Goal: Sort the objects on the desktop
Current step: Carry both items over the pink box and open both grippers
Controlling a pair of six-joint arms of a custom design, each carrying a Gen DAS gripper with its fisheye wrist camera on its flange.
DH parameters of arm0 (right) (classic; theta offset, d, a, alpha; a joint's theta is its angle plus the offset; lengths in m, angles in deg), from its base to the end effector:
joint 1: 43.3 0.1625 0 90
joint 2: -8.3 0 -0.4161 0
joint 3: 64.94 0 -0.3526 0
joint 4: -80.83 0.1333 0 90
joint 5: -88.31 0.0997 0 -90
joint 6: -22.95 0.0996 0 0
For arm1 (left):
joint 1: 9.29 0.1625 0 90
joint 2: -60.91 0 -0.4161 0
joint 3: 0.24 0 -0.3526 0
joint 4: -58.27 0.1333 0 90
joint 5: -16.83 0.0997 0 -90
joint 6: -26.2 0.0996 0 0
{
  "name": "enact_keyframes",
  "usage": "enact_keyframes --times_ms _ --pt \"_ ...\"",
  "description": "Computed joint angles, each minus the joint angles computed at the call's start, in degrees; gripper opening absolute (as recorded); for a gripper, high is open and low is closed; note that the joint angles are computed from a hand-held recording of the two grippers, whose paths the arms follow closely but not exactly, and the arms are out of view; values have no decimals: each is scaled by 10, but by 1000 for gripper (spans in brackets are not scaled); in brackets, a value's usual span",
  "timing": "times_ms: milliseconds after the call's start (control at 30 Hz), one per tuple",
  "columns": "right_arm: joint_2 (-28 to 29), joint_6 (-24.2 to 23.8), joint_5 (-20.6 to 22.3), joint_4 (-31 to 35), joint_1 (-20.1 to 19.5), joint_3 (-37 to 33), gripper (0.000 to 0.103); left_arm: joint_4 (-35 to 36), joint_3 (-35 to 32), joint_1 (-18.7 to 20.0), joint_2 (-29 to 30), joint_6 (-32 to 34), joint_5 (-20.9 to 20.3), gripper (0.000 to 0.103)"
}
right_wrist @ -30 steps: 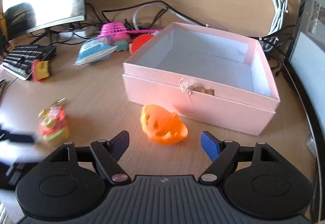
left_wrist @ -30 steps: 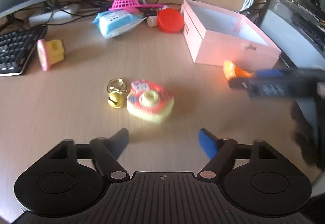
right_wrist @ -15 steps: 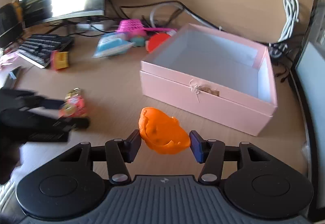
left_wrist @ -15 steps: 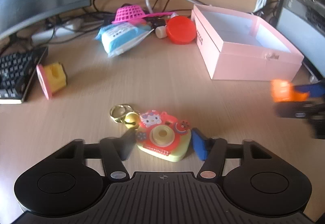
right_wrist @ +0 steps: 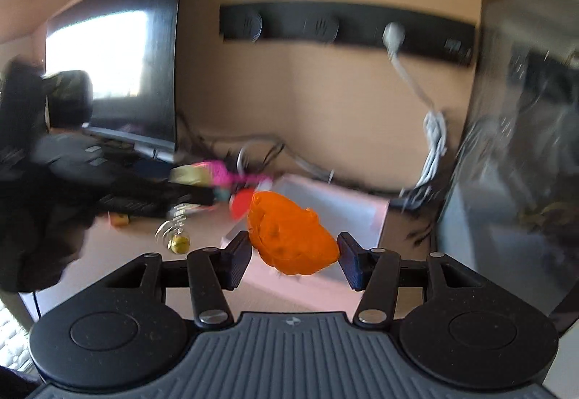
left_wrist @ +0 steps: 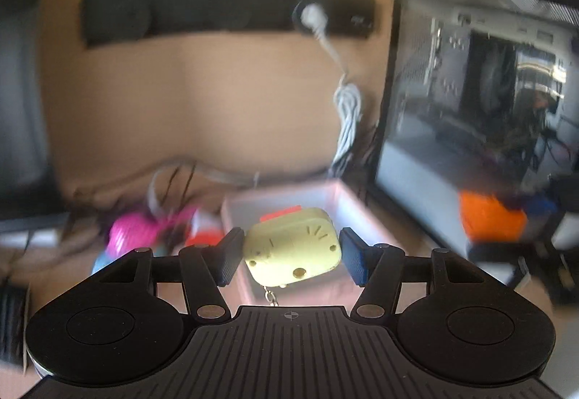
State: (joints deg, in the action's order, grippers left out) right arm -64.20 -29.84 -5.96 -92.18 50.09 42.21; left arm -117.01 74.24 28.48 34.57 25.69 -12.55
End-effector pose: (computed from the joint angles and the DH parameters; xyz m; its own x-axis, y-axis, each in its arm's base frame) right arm 0.1585 -0.5472 0.3674 -0.5727 -0.5303 0.6251 -0.8192 0.3984 -0.4125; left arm -0.4321 -0.6132 0.1058 -0.7219 0.0612 -0.6892 0.6237 0.4888 -0.6099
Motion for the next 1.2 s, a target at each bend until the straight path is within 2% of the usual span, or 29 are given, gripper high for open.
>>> enact_keyframes --times_ms 67,100,200,267,300,367,433,500,600,700,800,867,933,1000,1067,1200 --pt "2 -5 2 -13 -1 -4 52 10 -79 18 40 42 -4 63" --pt "5 -4 -2 -20 -1 -5 52 30 -110 26 53 40 -7 63" --pt "23 12 -14 -24 -5 -23 52 115 -191 55 91 9 -13 63" --pt "34 24 -26 -15 -6 -37 52 160 -212 68 102 -15 -16 64" --pt "39 28 -32 -13 -6 -44 52 177 -211 72 102 -33 -12 68" --pt "50 31 -40 -8 -9 -57 52 186 -180 73 87 -73 -7 75" --pt "61 35 -49 -2 -9 -70 52 167 -117 66 55 -112 -11 86" --pt "76 35 -61 6 -9 -85 52 157 -54 57 22 -159 -1 91" --pt "105 30 -87 6 -3 -106 52 191 26 42 -22 -251 18 95" --pt "142 36 -106 11 1 -136 52 263 101 29 -69 -364 23 96" --pt "189 30 -127 -18 7 -167 52 345 162 20 -108 -481 26 97" --pt "222 24 -153 -28 12 -195 58 407 191 18 -133 -569 22 97" --pt "244 28 -172 -26 19 -214 58 483 213 14 -159 -670 23 97" --pt "246 33 -151 -9 24 -214 63 535 233 7 -181 -749 27 99" --pt "247 29 -116 3 32 -206 73 588 252 -1 -203 -825 27 100" --pt "279 20 -63 56 56 -218 84 694 283 -23 -243 -960 19 100"
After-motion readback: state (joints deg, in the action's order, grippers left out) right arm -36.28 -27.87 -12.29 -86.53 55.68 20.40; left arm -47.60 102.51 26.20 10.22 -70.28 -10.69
